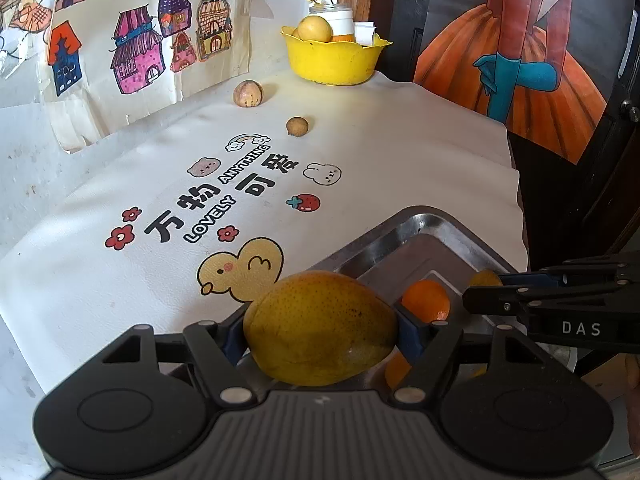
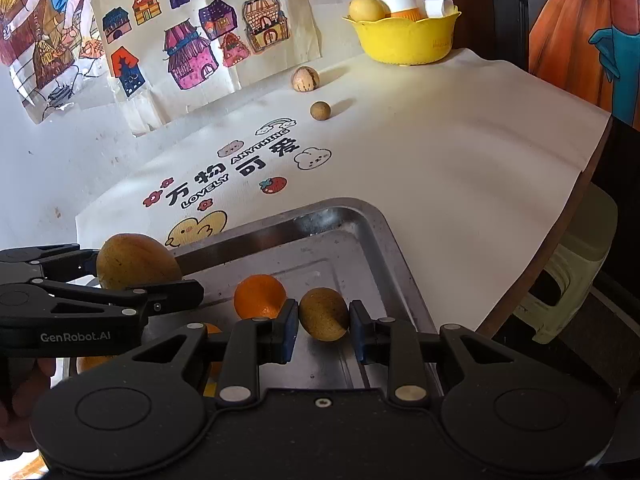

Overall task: Organize fruits
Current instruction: 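Lower the mango and small fruit into the tray and open both tools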

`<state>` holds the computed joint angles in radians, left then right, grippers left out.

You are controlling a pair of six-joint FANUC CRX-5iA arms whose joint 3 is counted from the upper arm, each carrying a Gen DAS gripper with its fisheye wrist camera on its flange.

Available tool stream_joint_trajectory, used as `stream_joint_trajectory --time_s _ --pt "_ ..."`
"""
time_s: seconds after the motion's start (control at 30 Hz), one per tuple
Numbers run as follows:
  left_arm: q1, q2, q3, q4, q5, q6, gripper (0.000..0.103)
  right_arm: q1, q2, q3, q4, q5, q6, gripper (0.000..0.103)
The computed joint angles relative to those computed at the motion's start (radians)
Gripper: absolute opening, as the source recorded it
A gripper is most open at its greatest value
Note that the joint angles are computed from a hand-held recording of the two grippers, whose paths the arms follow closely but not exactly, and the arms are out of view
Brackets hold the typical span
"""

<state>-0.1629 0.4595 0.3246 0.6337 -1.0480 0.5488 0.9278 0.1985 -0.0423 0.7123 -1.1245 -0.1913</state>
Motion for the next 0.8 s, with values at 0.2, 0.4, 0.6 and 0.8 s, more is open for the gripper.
stream_joint_trajectory --time_s 0.2,0.4,0.6,0.8 --pt "-0.001 0.0 0.007 -0.024 -0.016 0.019 0.076 -0.002 0.001 0.001 -0.006 0.009 0.004 0.03" --pt "0.003 0.0 0.007 -0.034 -0.021 0.032 0.076 -0.004 0.003 0.005 -0.016 0.006 0.013 0.031" --pt "0.004 0.002 0.017 -0.048 -0.029 0.05 0.076 -0.005 0.004 0.007 -0.011 0.006 0.014 0.035" --pt "0.005 -0.002 0.013 -0.04 -0.022 0.049 0.081 -0.004 0.005 0.008 -0.007 0.008 0.011 0.035"
